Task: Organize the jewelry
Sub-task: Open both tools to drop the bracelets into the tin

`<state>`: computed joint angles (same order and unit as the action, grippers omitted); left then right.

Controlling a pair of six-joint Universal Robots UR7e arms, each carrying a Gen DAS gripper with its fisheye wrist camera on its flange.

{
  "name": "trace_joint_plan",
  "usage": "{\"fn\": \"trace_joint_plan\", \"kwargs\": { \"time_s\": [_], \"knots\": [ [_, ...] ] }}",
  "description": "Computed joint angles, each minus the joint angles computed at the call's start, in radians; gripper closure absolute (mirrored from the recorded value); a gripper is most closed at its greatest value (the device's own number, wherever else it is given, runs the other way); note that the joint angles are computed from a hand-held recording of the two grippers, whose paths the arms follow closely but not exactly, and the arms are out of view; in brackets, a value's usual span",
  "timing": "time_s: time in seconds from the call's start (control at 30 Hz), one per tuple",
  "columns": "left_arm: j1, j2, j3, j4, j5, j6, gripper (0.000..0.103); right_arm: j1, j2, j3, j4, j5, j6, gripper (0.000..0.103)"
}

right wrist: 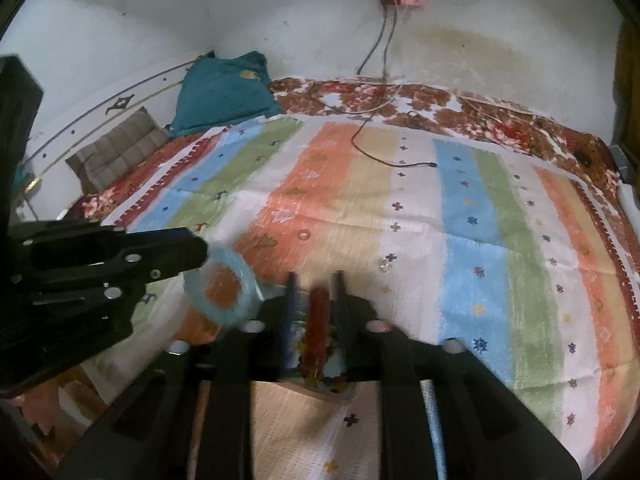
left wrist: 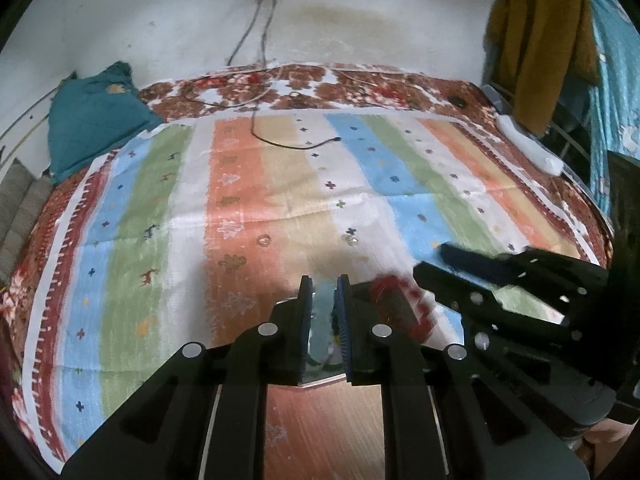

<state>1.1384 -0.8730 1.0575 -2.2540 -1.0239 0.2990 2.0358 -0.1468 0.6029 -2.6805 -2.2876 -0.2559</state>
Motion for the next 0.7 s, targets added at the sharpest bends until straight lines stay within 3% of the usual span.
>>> {"fn": "trace_joint_plan", "kwargs": {
  "time_s": [0.03,0.23,0.7],
  "knots": [
    [0.001,0.002,-0.004,-0.003,0.005,-0.005,0.089,-0.002,-0.002,-0.001,0.002,-0.007,0.014,0.057],
    [0.007,0.013,-0.030,0.022,0.024,-0.040,0.085,-0.008,-0.001,-0.010,0.031,-0.034,0.052,0.057],
    [0.024,0.058,-0.109,0.087,0.042,-0.078,0.060,-0.023,0.027,-0.088,0.137,-0.041,0.109,0.057]
  ]
}}
